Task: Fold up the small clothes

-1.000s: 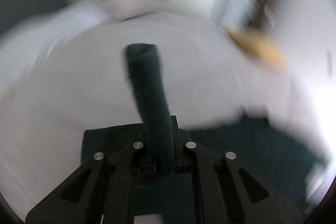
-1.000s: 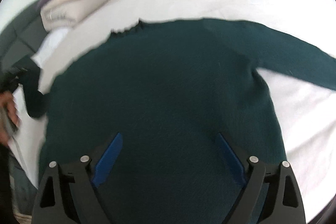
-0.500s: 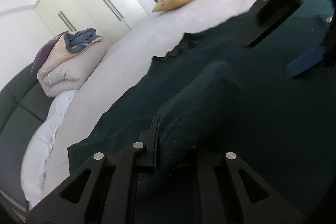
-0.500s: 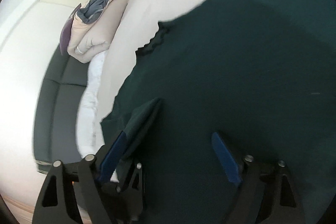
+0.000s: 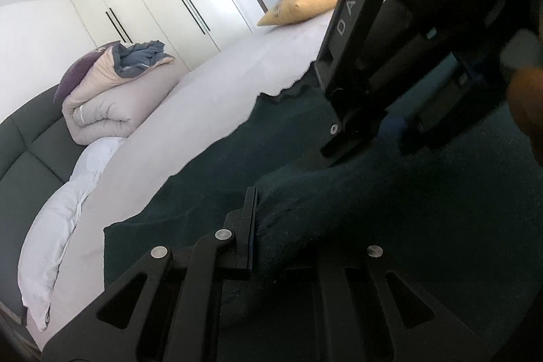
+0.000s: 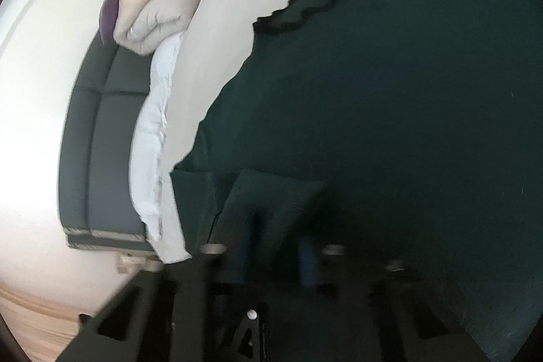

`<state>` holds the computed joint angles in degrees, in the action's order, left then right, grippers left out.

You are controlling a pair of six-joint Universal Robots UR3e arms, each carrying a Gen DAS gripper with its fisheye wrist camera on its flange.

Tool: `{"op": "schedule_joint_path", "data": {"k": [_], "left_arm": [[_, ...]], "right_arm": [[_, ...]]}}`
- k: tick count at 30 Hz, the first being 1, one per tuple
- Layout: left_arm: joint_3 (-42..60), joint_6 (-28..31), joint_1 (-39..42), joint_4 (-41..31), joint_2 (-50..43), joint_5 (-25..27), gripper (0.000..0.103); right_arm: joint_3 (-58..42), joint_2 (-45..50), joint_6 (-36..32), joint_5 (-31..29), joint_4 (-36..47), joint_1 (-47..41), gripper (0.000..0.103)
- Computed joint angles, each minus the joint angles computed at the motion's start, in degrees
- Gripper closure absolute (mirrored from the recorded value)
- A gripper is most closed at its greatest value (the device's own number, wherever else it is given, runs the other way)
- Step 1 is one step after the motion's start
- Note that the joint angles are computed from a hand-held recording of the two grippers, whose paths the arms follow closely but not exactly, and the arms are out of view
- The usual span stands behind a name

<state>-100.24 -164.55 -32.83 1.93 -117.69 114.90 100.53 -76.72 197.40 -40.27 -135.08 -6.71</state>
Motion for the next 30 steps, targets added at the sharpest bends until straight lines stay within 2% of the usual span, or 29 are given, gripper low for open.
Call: {"op": "schedule_joint_path", "data": {"k": [2,4,6,9,13,17,19,22,27,30], "left_arm": [[-1.0,-0.1,0.7,-1.1,2.1,-2.2,0.090],[-2.8,-2.5,2.7,-5.7,6.9,-7.4,0.086],[-7.4,-5.0,6.0,-8.3,13.7,-15.0,0.083],[-16.1,-7.3,14.0,-10.9,25.3,-28.9,0.083],[-23.1,-9.1,26.7,-13.3,35.4,-35.3,0.083],[-20.8,-11.5,42.8,-23.5,38.0,-41.2,0.084],[-17.4,-10.5,46.8,-27.7,36.7,-41.8,0.084],[-12.5,-8.7,47.3,-30.9,33.9,-40.5,0.084],[-5.9,-9.0,42.8,-35.3,30.3,-38.5,0.084],[1.6,-9.5,35.8,-37.5,23.0,-33.7,0.084]], "right_arm": [[-1.7,-0.5,-1.8,-2.6,0.9,0.9,0.093],[-3.2,-1.9,-3.5,-4.2,2.8,0.8,0.094],[-3.4,-4.0,-5.4,-5.5,4.5,-0.1,0.095],[-5.9,-5.0,-8.2,-12.5,6.0,-0.1,0.095],[-6.8,-6.3,-11.5,-20.1,8.8,-2.0,0.095],[-4.2,-7.7,-12.3,-23.7,7.5,-4.8,0.095],[-3.4,-8.1,-12.4,-24.7,6.7,-5.6,0.095],[-3.1,-7.5,-13.6,-24.8,6.1,-6.6,0.095],[-1.8,-7.7,-15.3,-27.2,4.9,-6.0,0.094],[-0.8,-8.0,-15.0,-25.9,4.4,-6.9,0.095]]}}
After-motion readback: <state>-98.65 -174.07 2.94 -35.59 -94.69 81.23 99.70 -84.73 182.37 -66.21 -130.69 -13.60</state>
